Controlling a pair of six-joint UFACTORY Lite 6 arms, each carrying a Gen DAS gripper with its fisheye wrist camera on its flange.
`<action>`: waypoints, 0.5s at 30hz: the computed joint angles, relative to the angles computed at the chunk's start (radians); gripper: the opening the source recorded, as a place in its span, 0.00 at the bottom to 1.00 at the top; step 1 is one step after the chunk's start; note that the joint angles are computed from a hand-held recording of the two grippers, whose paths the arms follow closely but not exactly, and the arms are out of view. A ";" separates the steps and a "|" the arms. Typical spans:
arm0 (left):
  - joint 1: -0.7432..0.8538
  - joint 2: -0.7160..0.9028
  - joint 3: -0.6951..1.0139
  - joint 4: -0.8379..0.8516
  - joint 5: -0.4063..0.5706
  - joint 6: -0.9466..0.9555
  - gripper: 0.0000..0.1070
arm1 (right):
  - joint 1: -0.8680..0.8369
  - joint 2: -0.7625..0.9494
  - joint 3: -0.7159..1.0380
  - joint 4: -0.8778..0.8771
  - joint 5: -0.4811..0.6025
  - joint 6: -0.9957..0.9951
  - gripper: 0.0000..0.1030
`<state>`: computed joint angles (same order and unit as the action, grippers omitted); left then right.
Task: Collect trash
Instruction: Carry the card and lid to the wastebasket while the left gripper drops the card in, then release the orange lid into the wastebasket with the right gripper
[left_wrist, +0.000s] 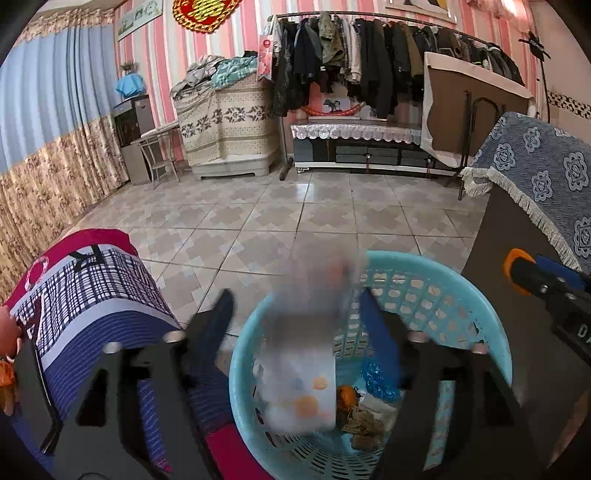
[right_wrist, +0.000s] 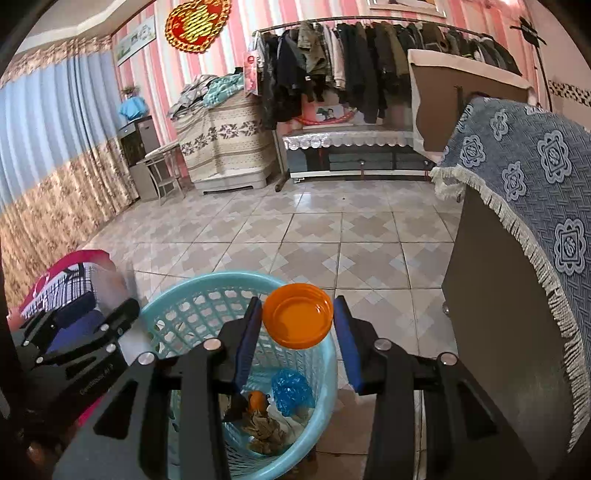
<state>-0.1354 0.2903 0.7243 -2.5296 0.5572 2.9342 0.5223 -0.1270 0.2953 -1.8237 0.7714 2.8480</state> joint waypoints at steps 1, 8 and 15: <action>0.012 -0.002 0.001 0.008 0.004 -0.008 0.74 | -0.001 -0.001 -0.001 -0.001 -0.001 0.002 0.39; 0.133 -0.046 0.023 0.118 -0.017 -0.103 0.84 | 0.024 0.030 0.031 0.001 0.013 -0.023 0.39; 0.337 -0.129 -0.003 0.232 0.028 -0.145 0.91 | 0.115 0.155 0.170 0.038 0.022 -0.056 0.39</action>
